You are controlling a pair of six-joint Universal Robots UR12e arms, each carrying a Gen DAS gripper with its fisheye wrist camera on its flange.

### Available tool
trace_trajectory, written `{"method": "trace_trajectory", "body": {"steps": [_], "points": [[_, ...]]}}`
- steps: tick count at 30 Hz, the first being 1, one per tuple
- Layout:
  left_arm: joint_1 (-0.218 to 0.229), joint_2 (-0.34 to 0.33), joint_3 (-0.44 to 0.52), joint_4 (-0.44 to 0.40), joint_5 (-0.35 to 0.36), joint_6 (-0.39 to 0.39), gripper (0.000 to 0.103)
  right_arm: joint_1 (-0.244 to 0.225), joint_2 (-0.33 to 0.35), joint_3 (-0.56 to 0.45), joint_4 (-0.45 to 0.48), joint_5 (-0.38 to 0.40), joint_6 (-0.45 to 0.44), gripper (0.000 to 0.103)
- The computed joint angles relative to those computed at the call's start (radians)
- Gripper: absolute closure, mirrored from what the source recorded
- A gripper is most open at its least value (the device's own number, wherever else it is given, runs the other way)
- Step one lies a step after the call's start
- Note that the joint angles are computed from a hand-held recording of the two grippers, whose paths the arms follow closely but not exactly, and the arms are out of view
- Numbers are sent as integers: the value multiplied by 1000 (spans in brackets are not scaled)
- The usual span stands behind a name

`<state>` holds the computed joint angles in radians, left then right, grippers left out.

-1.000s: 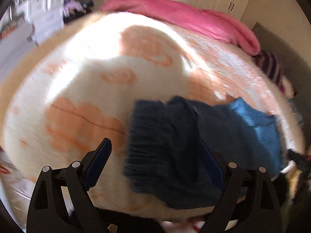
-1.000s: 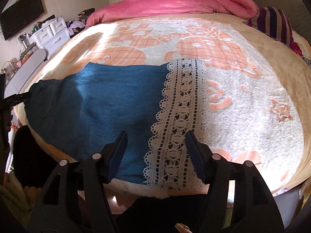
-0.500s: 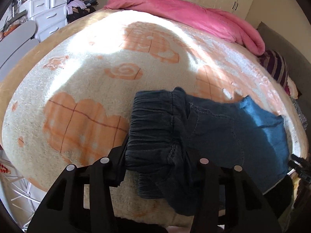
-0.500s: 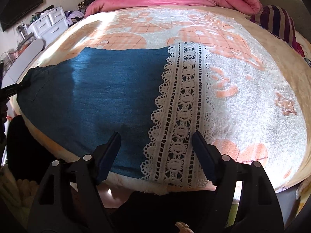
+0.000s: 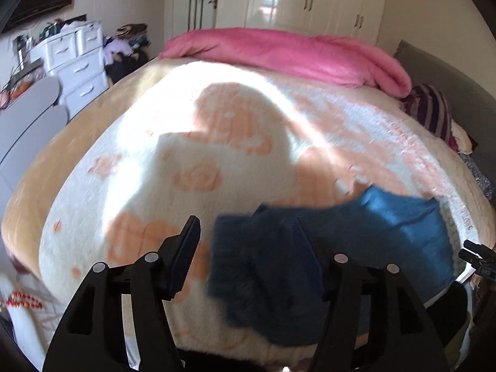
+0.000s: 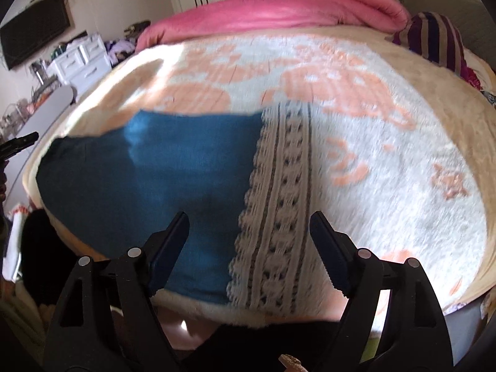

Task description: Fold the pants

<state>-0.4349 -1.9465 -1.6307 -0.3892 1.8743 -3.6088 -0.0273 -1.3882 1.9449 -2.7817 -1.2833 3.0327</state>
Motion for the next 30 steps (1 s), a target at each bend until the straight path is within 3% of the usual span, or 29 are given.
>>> {"method": "trace_trajectory", "body": {"steps": [3, 7, 13, 19, 23, 25, 30], "points": [[2, -23, 36, 14, -59, 13, 43, -8, 14, -25, -19, -3, 22, 30], [-7, -83, 120, -1, -127, 86, 42, -24, 52, -78, -20, 24, 51, 30], [-13, -174, 255, -61, -246, 147, 43, -48, 129, -179, 56, 88, 121, 47], [-21, -263, 374, -158, -305, 198, 42, -52, 191, -260, 132, 109, 125, 49], [-7, -312, 432, -222, -382, 170, 43, -49, 225, -301, 211, 116, 89, 52], [-4, -329, 451, -245, -396, 161, 43, -47, 234, -305, 229, 122, 74, 59], [9, -369, 480, -253, -473, 132, 43, -68, 231, -275, 186, 196, 98, 72]]}}
